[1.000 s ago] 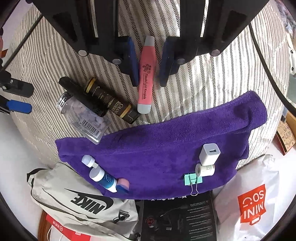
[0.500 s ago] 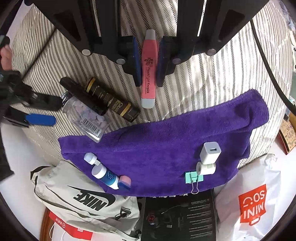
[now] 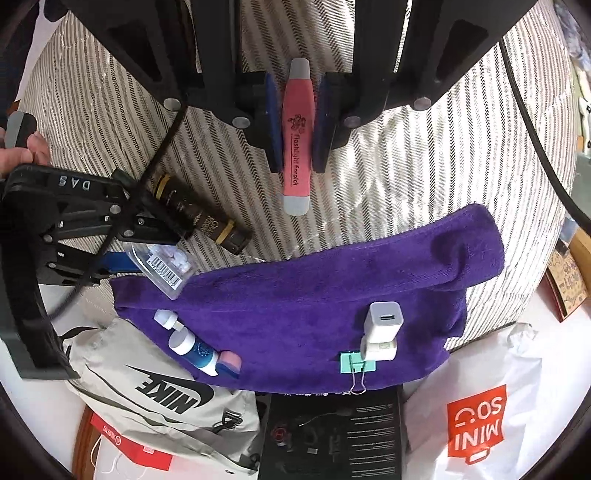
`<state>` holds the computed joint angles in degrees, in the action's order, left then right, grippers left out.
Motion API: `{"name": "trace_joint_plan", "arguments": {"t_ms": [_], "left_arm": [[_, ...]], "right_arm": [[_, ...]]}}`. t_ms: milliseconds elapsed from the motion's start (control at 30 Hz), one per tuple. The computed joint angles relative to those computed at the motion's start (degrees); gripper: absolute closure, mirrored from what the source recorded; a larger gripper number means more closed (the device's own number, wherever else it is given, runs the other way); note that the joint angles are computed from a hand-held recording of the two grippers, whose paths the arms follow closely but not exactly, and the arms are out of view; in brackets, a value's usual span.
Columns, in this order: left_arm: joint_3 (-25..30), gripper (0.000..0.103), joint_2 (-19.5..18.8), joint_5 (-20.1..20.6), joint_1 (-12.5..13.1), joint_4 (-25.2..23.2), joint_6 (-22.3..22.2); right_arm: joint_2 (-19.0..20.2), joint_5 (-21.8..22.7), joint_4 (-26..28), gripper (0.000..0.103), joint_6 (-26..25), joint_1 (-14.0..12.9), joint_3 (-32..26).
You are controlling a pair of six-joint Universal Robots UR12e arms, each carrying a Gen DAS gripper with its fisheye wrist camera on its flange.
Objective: Organize rigid objects
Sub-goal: 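Grasp the pink highlighter with the left tool while the right tool grasps the clear pill bottle, then carry the highlighter and pill bottle onto the towel and release both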
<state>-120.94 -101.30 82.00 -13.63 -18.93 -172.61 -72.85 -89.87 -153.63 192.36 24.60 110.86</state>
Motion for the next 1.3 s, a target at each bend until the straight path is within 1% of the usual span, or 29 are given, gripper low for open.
{"name": "trace_joint_plan", "arguments": {"t_ms": [33,67,100,133,167,233,333,433,600,700,733,900,967,1033,1100,1233,1300], "left_arm": [[-0.01,0.087,0.00,-0.05,0.11,-0.01,0.04],[-0.07,0.087,0.04,-0.15,0.24,0.03,0.19],[-0.05,0.087,0.02,-0.02,0.25,0.01,0.24],[-0.07,0.087,0.04,0.47,0.21,0.05,0.18],[-0.10,0.087,0.05,1.14,0.13,0.16,0.20],[-0.20,0.087,0.08,0.98,0.26,0.26,0.35],[-0.10,0.087,-0.07,1.24,0.19,0.41,0.34],[0.08,0.087,-0.41,2.52,-0.30,1.03,0.49],[0.03,0.087,-0.58,1.89,-0.06,1.59,0.45],[-0.18,0.087,-0.64,2.17,-0.08,2.38,0.95],[-0.29,0.087,-0.54,1.56,0.17,2.33,0.80],[-1.01,0.087,0.70,0.86,1.05,2.06,0.49],[-1.14,0.087,1.11,-0.24,1.60,2.02,0.18],[-1.18,0.087,1.50,-0.97,2.09,2.10,0.14],[-1.13,0.087,1.73,-0.83,2.25,2.20,0.14],[-0.71,0.087,1.91,-1.19,2.51,2.04,0.33],[-0.33,0.087,1.75,-1.20,2.51,1.82,0.35]], "right_arm": [[0.24,-0.13,0.50,0.054,-0.43,0.11,-0.27],[0.59,-1.91,0.26,0.055,-1.45,0.70,-0.58],[0.72,-2.77,0.19,0.059,-2.94,1.13,-0.73],[0.65,-2.44,-0.13,0.062,-3.48,1.17,-0.62],[0.50,-2.25,0.21,0.062,-3.40,1.10,-0.53],[-0.41,-1.82,1.26,0.062,-2.98,0.72,0.12],[-2.73,-3.86,2.50,0.062,-1.77,0.44,2.34],[-4.86,-4.03,4.08,0.062,0.20,-0.09,4.27],[-5.43,-3.76,3.09,0.062,1.26,-0.34,5.50],[-5.26,-4.10,1.82,0.062,1.11,-0.25,5.76],[-5.07,-4.21,1.70,0.062,0.85,-0.21,5.62],[-5.25,-2.41,1.67,0.062,0.44,-0.84,5.80],[-5.49,-1.78,2.12,0.062,-0.04,-0.93,5.85],[-5.84,-1.32,0.88,0.062,0.62,-1.00,6.37],[-6.15,0.49,0.31,0.062,1.48,-1.37,6.76],[-6.29,0.92,0.14,0.062,1.51,-1.36,6.73],[-6.41,0.44,0.06,0.062,1.28,-1.21,6.63]]}}
